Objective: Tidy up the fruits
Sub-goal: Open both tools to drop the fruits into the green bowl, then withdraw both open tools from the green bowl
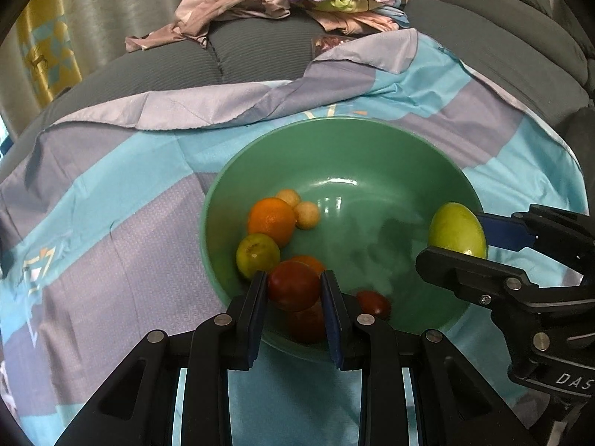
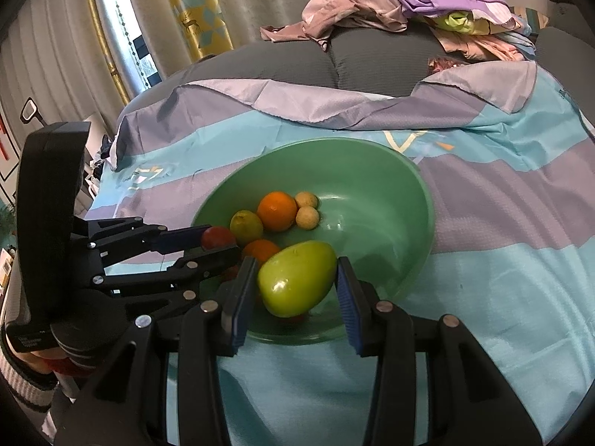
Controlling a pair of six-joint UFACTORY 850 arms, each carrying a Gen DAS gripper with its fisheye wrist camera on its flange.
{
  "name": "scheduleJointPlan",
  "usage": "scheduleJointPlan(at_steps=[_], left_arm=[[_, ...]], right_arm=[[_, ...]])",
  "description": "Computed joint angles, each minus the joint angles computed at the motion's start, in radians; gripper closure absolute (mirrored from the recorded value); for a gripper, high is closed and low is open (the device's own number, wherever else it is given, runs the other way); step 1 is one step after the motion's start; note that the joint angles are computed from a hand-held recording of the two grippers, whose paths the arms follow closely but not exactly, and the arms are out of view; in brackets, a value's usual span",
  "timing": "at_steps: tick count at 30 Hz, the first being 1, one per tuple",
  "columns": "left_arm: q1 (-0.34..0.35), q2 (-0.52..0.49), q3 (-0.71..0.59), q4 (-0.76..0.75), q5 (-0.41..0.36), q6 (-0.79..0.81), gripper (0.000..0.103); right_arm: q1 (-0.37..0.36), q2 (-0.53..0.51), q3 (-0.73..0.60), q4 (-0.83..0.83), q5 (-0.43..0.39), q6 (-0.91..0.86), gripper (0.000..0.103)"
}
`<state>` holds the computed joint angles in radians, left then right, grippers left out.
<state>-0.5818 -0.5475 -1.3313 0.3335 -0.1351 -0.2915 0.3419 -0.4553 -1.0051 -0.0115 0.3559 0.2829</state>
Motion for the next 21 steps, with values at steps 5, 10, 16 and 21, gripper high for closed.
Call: scheduleJointPlan(at_steps=[5, 10, 16, 21], left_arm=[[0.000, 0.008, 0.009, 0.058, 0.007, -0.060, 0.075], [0.000, 0.030, 0.025, 0.165, 0.016, -0.174, 0.072], [-0.003, 0.069, 0.059, 0.379, 0.026, -0.402, 0.056], [-0.009, 0.114, 0.098, 0.605, 0.023, -0.638, 0.044]], right_arm=[[0.007, 0.011, 0.008, 0.040, 0.009, -0.039, 0.059], [0.015, 0.023, 0.015, 0.073, 0.010, -0.078, 0.059], [0.027, 0.051, 0.036, 0.150, 0.013, -0.154, 0.054], [0.043, 0.090, 0.059, 0.231, 0.012, -0.239, 0.041]])
